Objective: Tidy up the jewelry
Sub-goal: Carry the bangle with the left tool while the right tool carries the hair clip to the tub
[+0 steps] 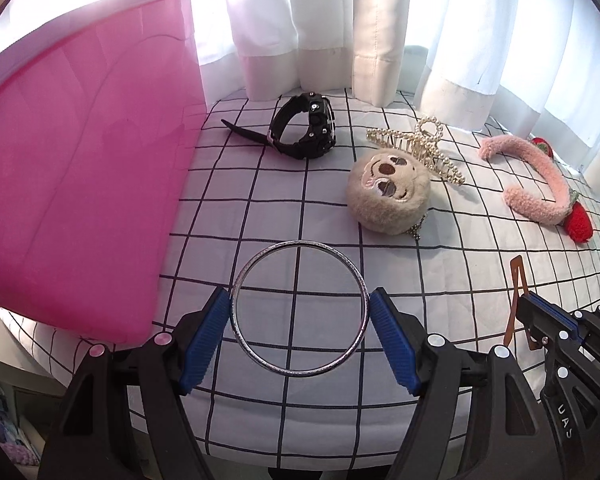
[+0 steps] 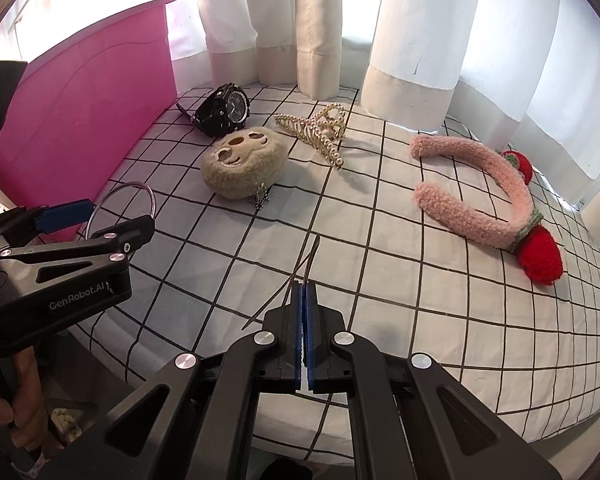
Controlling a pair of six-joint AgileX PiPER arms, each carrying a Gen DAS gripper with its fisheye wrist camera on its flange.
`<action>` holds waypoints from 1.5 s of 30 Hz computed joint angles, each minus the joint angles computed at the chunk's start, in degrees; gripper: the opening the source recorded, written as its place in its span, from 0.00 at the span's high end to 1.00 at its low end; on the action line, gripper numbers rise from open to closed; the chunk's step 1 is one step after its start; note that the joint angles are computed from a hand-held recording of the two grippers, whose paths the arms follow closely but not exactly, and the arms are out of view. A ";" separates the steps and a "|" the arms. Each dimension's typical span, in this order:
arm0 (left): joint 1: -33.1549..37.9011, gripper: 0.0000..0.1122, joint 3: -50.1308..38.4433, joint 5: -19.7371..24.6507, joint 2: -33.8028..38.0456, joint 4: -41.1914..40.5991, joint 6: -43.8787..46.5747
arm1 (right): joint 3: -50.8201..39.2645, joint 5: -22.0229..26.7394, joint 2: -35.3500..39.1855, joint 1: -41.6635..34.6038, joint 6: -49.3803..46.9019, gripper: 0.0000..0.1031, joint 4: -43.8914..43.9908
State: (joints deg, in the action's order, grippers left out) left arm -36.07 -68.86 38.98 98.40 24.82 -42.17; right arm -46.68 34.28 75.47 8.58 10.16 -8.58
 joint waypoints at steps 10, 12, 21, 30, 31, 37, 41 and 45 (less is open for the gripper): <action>-1.24 0.38 -11.66 6.36 -0.94 -0.69 2.92 | -10.31 6.87 -2.91 -2.83 -2.38 0.98 -0.86; -1.16 0.38 -14.28 7.79 -1.31 -0.51 3.41 | -13.00 7.82 -3.03 -2.23 -2.22 0.98 -1.55; 2.40 0.38 -25.49 14.13 -2.81 0.04 6.20 | -27.68 10.82 0.82 2.18 -2.42 0.98 -2.67; 10.70 0.38 -30.15 18.20 -6.23 1.95 8.29 | -42.96 12.69 9.19 10.87 -4.33 0.98 -1.69; 12.22 0.38 -29.87 18.30 -6.78 1.73 8.68 | -44.81 12.95 10.56 11.99 -4.62 0.98 -1.35; 21.82 0.38 -28.47 18.69 -8.41 0.64 11.60 | -57.79 15.74 20.30 18.70 -6.10 0.98 1.05; 28.59 0.38 -29.26 19.37 -6.95 -2.77 15.19 | -70.33 21.97 29.46 22.83 -7.34 0.98 2.82; 34.10 0.37 -29.74 20.26 -4.55 -6.50 18.38 | -85.19 29.58 40.36 25.36 -7.20 0.98 3.55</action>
State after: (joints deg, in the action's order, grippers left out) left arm -1.97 -98.60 59.24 93.85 18.32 -23.79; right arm -131.87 63.86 115.83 33.94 2.96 -5.03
